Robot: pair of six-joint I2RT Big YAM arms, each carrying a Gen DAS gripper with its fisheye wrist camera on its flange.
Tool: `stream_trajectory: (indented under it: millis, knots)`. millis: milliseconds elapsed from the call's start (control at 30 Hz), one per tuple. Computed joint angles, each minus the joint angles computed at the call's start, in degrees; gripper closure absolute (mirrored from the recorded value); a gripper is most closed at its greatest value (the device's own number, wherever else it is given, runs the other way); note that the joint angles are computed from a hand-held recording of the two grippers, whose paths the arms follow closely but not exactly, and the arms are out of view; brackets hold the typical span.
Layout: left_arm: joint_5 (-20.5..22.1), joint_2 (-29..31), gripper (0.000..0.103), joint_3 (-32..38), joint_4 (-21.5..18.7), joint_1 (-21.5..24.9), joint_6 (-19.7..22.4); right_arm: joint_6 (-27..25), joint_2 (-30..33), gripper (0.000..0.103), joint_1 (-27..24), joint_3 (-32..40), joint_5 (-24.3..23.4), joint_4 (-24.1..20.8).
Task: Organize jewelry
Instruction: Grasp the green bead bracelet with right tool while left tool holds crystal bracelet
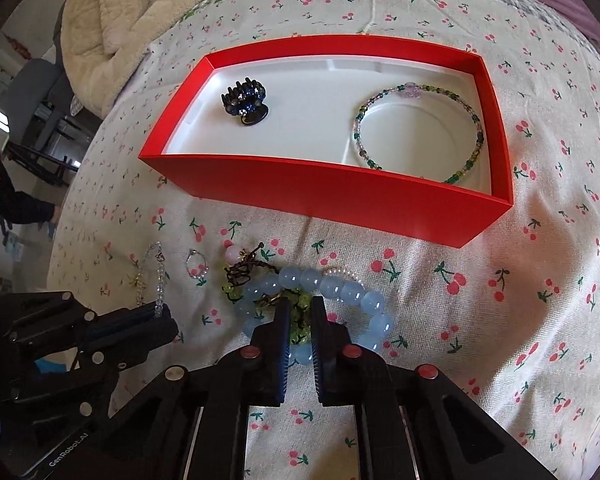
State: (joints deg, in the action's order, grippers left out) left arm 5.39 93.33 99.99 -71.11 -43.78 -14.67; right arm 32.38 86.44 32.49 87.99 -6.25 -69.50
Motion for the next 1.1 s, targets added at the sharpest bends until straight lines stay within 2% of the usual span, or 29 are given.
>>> stream_trajectory:
  millis: [367,1100]
  knots:
    - [-0.1,-1.4,0.098,-0.1,0.7,0.5,-0.6,1.7,-5.1,0.094,0.3,0.0,-0.7,1.8]
    - [0.7,-1.5,0.098,3.2,2.0,0.8,-1.3,3.5,-11.2,0.094,-0.9,0.6,1.7,4.7]
